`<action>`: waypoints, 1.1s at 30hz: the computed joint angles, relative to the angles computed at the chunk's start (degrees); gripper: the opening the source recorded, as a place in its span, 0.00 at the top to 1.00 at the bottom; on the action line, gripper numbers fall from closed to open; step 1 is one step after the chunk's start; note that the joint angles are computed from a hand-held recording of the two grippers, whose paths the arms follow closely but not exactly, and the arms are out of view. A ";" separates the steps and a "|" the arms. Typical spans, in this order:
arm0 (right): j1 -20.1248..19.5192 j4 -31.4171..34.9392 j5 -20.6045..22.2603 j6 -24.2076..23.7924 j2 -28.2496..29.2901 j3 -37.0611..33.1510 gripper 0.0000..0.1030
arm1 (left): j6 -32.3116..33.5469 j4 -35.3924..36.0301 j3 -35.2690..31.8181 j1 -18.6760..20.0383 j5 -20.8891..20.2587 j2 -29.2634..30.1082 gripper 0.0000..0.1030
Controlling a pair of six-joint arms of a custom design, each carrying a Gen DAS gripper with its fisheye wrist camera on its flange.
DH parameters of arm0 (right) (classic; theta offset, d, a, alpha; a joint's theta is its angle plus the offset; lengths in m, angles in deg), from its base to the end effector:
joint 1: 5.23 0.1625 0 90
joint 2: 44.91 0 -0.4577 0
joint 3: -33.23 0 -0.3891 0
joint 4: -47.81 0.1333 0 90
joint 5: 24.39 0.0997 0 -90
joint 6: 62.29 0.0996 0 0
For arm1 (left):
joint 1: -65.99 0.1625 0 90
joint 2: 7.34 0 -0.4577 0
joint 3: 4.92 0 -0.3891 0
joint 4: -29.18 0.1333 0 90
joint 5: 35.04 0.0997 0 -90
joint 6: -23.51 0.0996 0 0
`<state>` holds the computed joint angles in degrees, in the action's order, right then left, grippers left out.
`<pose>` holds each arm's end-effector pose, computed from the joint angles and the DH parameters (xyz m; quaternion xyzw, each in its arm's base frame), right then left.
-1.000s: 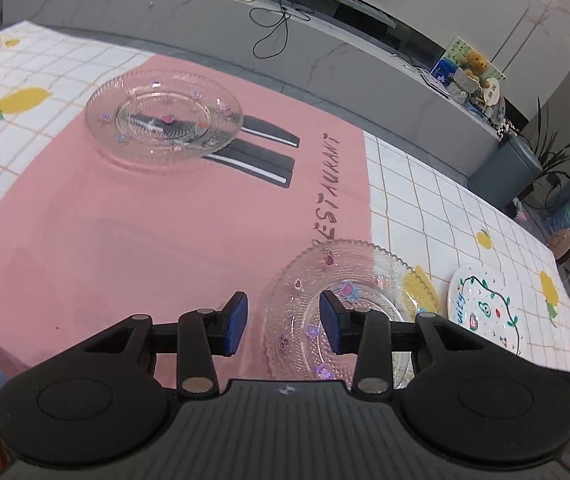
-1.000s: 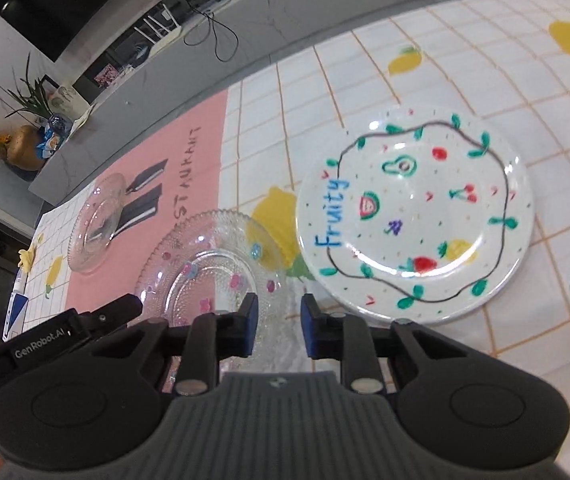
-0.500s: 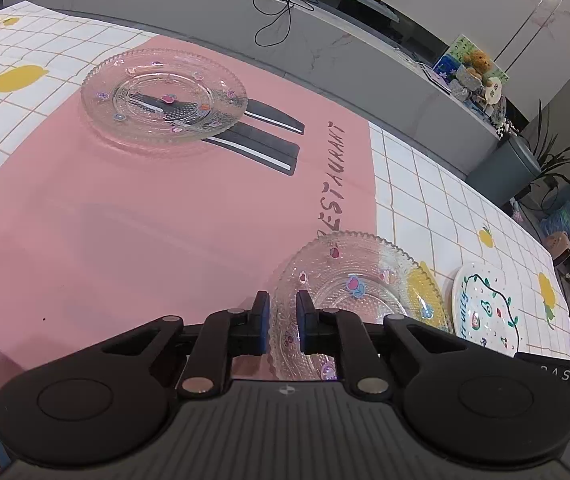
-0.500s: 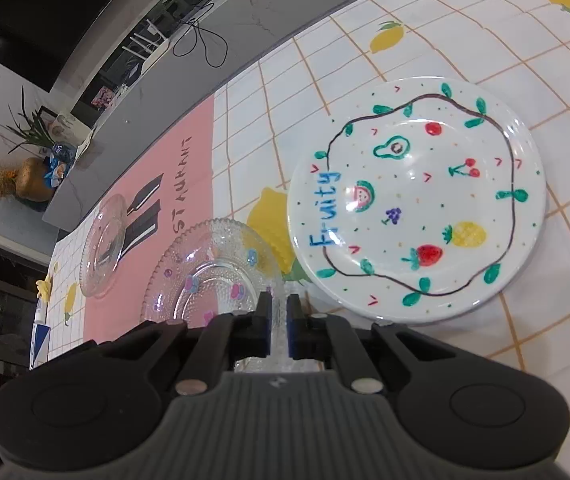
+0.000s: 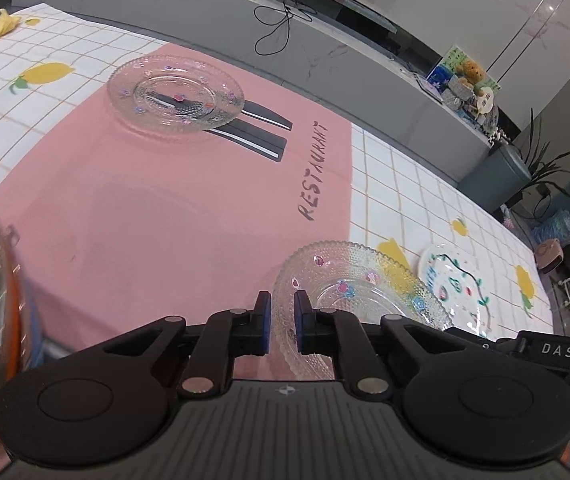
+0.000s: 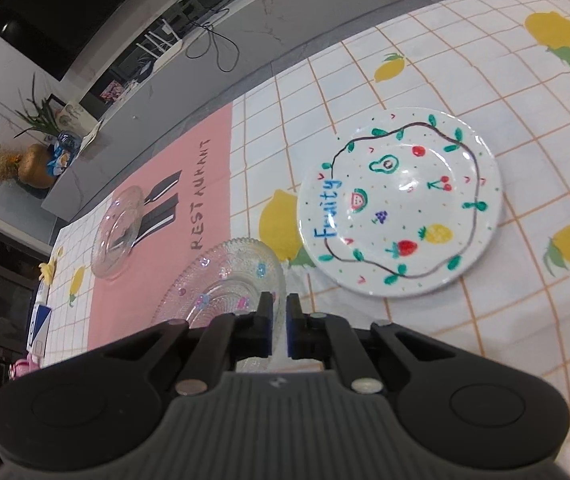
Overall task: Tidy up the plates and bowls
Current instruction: 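Close both grippers on the glass plate rim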
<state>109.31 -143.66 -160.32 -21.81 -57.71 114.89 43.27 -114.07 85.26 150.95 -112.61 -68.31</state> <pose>0.3502 -0.6184 -0.1036 -0.2310 -0.8600 0.4193 0.1769 0.0933 -0.7033 0.3246 0.1868 0.9545 -0.1918 0.1315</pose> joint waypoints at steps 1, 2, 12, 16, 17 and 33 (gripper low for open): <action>0.29 -0.25 -0.03 0.11 -0.24 0.55 0.96 | -0.22 -0.38 0.90 -0.07 -0.14 -0.81 0.88; 0.62 -0.56 -0.07 0.32 -0.45 1.14 0.96 | -0.19 -0.84 1.80 -0.18 -0.12 -1.57 0.88; 2.89 -1.10 0.26 4.10 -0.76 4.62 0.95 | -0.88 -2.39 6.95 0.33 -1.40 -6.92 0.88; 3.19 -1.03 1.13 6.47 -0.48 5.70 0.95 | -1.11 -1.59 7.89 0.99 -1.70 -8.22 0.88; 3.47 -0.80 0.97 6.89 -0.45 5.91 0.95 | -1.22 -1.36 8.12 1.16 -1.85 -8.51 0.88; 6.41 1.08 -0.99 13.92 0.79 9.15 0.95 | -0.40 2.01 9.69 3.55 -3.73 -10.63 0.88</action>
